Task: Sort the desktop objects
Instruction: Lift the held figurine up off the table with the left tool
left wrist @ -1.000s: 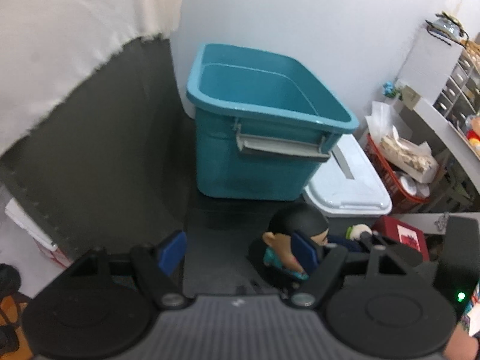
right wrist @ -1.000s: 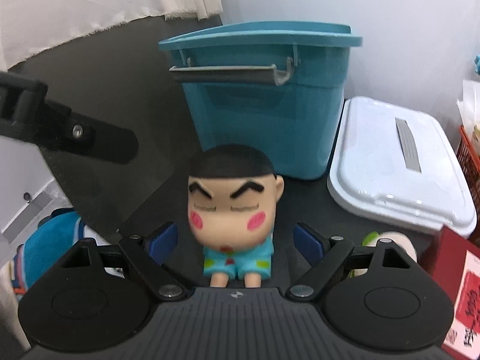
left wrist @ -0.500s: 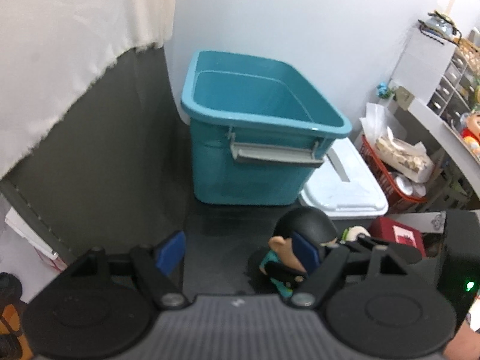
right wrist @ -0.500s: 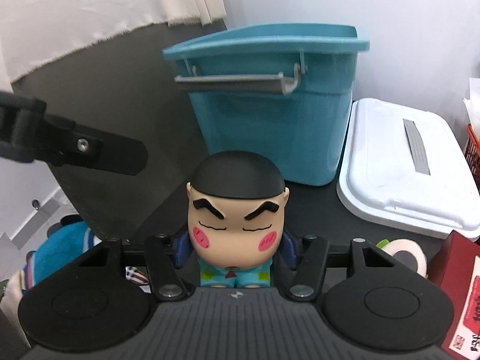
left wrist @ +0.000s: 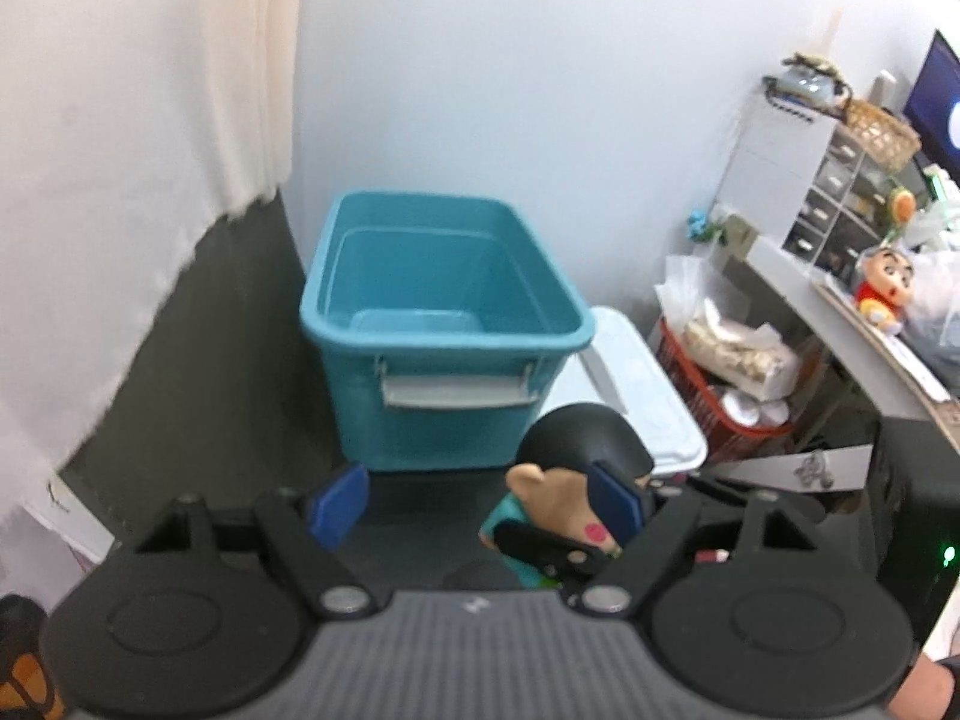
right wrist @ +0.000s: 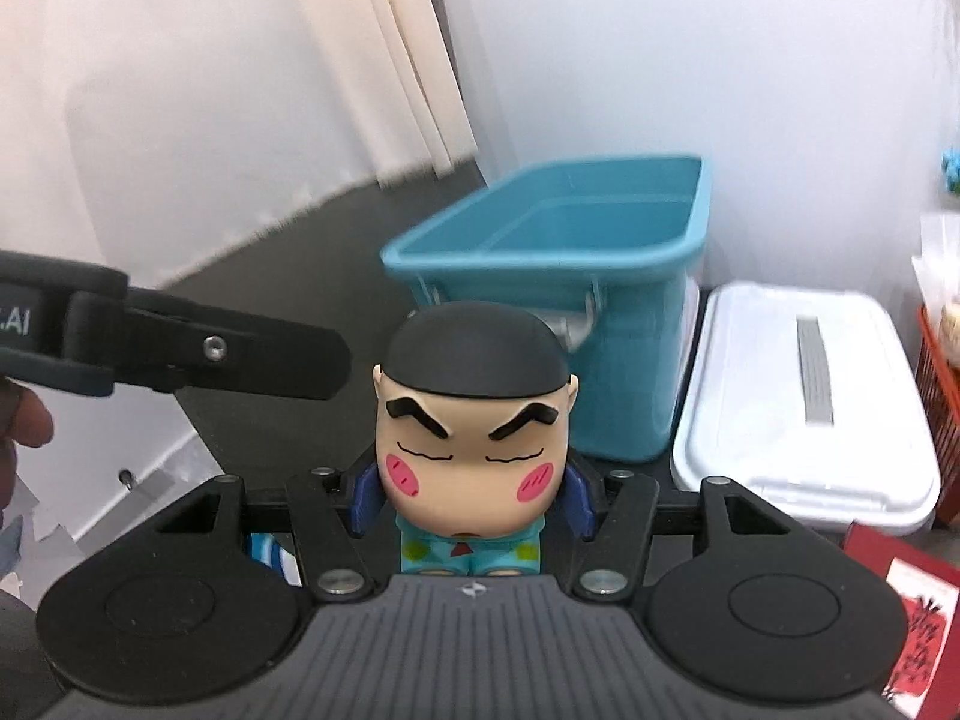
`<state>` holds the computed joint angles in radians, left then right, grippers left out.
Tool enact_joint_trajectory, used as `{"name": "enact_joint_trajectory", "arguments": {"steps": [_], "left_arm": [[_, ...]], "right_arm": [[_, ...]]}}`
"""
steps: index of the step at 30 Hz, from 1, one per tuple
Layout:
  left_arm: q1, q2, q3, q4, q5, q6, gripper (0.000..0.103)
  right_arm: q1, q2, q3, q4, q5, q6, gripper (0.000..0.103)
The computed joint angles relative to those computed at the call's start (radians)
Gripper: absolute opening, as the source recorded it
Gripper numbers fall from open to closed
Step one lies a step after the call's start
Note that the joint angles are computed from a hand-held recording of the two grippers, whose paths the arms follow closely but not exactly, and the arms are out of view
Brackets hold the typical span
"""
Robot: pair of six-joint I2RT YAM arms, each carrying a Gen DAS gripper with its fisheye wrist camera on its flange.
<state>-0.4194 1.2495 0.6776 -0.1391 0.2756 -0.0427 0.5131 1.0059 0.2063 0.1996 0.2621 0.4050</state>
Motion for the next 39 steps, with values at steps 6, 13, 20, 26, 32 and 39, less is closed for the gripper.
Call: {"name": "enact_joint_trajectory", "arguments": {"steps": [6,13,20,26,32,39], "left_arm": [[-0.081,-0.067,0.039,-0.074,-0.061,0.023,0.083],[-0.150,-0.116,0.072,-0.127,-0.085,0.000,0.083],[-0.204,-0.160,0.082,-0.158,-0.098,0.008,0.085],[-0.226,-0.148,0.103,-0.168,-0.082,0.006,0.085],[-0.248,-0.123,0.132,-0.188,-0.086,0.050,0.085],[-0.250,-0.110,0.142,-0.217,-0.075,0.065,0.080]], "right_arm": [[-0.006,-0.115,0.001,-0.062,-0.024,-0.016,0.061],[0.025,-0.344,-0.025,-0.194,0.014,-0.009,0.061],[0.022,-0.416,-0.034,-0.201,-0.003,-0.015,0.061],[-0.004,-0.590,-0.022,-0.347,-0.062,-0.015,0.061],[-0.062,-0.658,-0.020,-0.373,-0.160,-0.049,0.061],[-0.120,-0.685,-0.023,-0.378,-0.249,-0.048,0.061]]}}
